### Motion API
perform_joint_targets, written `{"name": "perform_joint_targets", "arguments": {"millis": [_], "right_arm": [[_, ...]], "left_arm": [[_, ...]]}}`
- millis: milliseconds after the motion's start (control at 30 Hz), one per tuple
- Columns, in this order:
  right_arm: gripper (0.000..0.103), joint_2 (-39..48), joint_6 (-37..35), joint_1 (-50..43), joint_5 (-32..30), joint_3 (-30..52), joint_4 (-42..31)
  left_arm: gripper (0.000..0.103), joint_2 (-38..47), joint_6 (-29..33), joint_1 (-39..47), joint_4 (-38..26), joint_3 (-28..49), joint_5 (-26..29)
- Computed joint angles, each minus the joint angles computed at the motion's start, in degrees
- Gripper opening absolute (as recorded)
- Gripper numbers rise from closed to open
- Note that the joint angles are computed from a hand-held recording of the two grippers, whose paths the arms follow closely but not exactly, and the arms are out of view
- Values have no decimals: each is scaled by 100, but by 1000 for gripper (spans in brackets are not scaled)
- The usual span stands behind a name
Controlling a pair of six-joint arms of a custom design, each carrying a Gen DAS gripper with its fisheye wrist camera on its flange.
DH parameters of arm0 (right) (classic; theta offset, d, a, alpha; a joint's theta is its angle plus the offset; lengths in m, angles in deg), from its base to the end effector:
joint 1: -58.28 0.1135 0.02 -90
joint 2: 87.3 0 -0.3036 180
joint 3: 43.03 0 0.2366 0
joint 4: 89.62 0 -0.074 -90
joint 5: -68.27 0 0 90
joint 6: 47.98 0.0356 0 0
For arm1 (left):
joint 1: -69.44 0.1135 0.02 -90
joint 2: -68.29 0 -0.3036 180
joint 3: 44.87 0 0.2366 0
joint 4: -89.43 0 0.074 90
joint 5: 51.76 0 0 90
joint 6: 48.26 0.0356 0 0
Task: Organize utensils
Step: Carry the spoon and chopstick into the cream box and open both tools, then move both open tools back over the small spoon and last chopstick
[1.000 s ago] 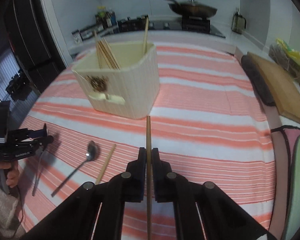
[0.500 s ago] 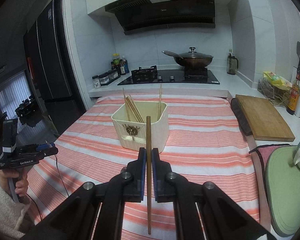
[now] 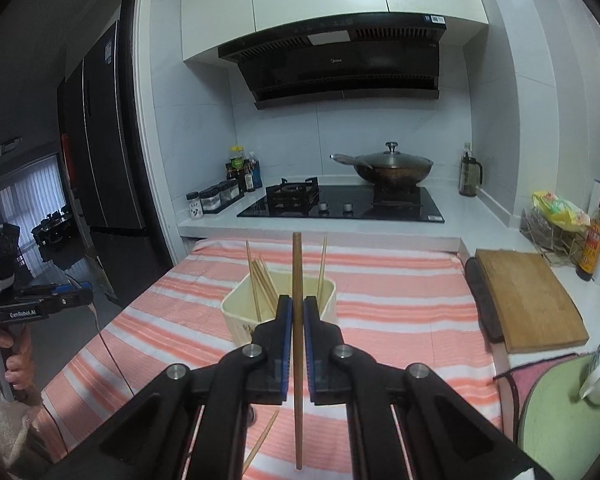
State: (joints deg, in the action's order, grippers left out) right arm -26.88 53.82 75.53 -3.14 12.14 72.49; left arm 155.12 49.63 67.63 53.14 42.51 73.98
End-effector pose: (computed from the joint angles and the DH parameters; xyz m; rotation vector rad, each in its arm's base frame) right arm 0.1990 0.0499 0.3135 0.1172 1.9490 0.0138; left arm 0.3225 -0.0310 0.3588 0.5223 2.0596 -0.6180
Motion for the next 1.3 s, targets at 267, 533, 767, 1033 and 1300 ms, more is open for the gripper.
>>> {"name": "perform_joint_targets", "arguments": {"millis": [267, 533, 767, 1033, 1300], "right_arm": [[6, 1498, -683, -543, -405, 1076, 1771], [6, 3650, -543, -822, -880, 1926, 1773], [9, 4835, -114, -988, -1319, 2885, 338], [51, 3359, 291, -813, -1157, 456, 1396], [64, 2730, 2138, 1012, 724, -3084, 2668]], "left_arm": [[41, 1283, -1405, -1004, 602, 2228, -1090], [41, 3358, -1167, -1724, -488, 3818, -1994], [43, 4418, -992, -1929, -1582, 4797, -1996], [95, 2226, 239, -1404, 317, 739, -1555], [98, 1705, 1083, -461, 2663, -2991, -2139]]}}
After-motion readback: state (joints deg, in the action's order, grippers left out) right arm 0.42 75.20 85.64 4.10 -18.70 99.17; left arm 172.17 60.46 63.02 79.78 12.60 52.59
